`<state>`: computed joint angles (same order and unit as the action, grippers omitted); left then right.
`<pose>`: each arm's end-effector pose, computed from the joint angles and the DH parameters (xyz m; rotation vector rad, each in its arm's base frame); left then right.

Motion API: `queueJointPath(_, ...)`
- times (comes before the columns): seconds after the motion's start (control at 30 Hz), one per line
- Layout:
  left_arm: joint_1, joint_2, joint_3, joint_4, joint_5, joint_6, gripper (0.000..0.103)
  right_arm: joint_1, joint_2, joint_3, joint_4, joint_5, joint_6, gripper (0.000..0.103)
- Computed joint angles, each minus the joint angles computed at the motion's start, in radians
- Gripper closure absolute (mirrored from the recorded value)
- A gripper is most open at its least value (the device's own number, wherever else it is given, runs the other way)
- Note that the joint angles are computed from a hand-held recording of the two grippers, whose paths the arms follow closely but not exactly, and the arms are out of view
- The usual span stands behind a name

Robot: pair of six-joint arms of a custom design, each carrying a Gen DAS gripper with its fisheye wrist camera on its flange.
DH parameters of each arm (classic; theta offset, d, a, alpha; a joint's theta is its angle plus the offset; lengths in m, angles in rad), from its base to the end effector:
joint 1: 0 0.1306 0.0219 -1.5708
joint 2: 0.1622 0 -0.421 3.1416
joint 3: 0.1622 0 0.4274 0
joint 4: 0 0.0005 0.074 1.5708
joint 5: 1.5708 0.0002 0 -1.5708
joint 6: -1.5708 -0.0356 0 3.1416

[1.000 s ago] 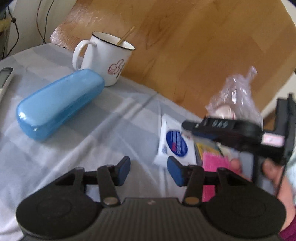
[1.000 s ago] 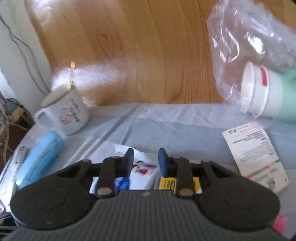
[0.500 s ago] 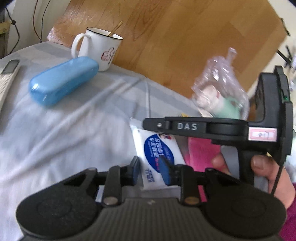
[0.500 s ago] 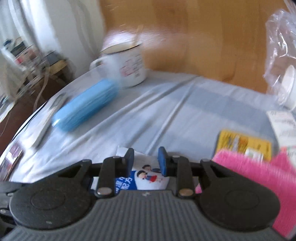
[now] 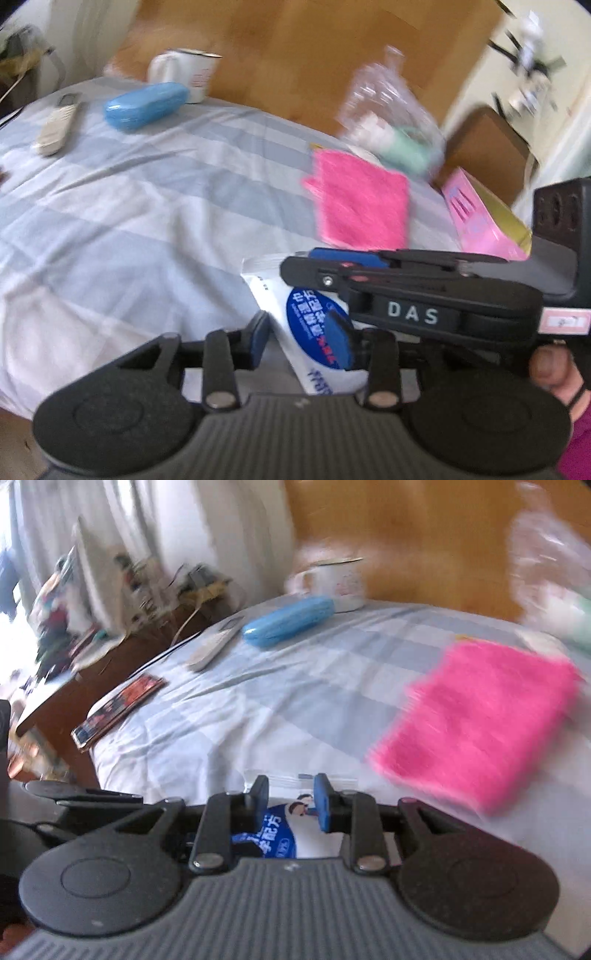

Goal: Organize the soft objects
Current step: 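Grasp the white wet-wipes pack with the left tool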

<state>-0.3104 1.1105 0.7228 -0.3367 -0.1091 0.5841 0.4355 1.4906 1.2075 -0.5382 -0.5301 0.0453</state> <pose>0.3588 -0.1115 0.2988 -0.3718 2.2832 -0.3366 0.4804 0.2428 0.3540 -0.8151 2.2556 0.8169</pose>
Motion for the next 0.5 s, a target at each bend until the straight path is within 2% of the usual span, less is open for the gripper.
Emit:
queueJointPath(0.1, -0.067, 0.067, 0.046, 0.017, -0.031, -0.033, 0.064, -0.062, -0.061, -0.091, 0.095, 0.006, -0.097, 0.073)
queueJointPath(0.27, -0.123, 0.198, 0.145, 0.06, -0.024, -0.094, 0.059, -0.181, -0.161, -0.224, 0.26, 0.025, -0.26, 0.071)
queueJointPath(0.33, -0.143, 0.245, 0.185, 0.067, -0.035, -0.119, 0.058, -0.229, -0.205, -0.269, 0.297, 0.045, -0.311, 0.071)
queueJointPath(0.43, -0.156, 0.296, 0.235, 0.069, -0.02, -0.133, 0.056, -0.272, -0.277, -0.337, 0.33, 0.078, -0.32, 0.071)
queueJointPath(0.5, -0.162, 0.316, 0.259, 0.059, -0.018, -0.146, 0.055, -0.284, -0.331, -0.384, 0.345, 0.104, -0.273, 0.071)
